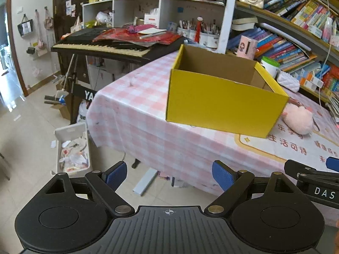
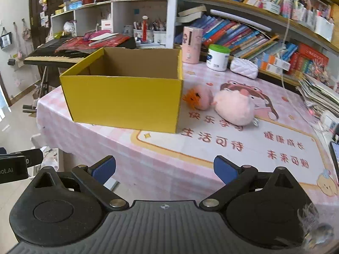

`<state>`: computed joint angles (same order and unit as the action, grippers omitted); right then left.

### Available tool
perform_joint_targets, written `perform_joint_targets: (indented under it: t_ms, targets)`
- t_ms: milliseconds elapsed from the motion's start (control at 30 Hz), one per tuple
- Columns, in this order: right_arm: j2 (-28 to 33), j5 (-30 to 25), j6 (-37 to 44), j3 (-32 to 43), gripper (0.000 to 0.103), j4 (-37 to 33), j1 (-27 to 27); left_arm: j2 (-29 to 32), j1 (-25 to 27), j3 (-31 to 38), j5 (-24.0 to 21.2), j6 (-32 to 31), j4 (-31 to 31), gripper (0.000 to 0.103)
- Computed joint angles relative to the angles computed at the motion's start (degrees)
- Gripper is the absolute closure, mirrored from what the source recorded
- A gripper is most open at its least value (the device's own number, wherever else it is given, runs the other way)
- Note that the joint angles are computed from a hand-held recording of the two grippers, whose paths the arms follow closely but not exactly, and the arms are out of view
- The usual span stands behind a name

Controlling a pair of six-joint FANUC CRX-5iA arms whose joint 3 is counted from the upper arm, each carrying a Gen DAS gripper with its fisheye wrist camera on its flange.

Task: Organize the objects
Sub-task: 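Withdraw both open grippers from the yellow box back toward the plush toys, then lower the right gripper onto the pink plush pig and close it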

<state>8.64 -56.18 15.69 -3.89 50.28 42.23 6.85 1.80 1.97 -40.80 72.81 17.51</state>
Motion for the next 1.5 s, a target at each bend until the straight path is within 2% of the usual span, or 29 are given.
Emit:
perform_joint_targets:
  t_ms: [233,667,900,1500]
  targets:
    - [-1.2,-3.6,-2.7,-1.2,0.003,-1.0,0.5,-0.7,-0.7,-1.9,0.1,-5.4,3.1,0.013]
    - [-4.1,-3.7,-3.9,-4.3,0.003,-0.5,-3.2,2.5,-5.7,2.3,0.3,-3.9,1.6,0.013]
    - [-5.4,-1.3,-0.4,-4.8,0.003,-2.3,-8.2,5.6,-9.9,7.1,0.2,1.2,-2.1,0.013]
    - [-4.5,7.3,16.1,-2.3,0.003,-10.2,-21.5,16.2,-19.4,23.8,-6.1,19.6,-14.6,0.013]
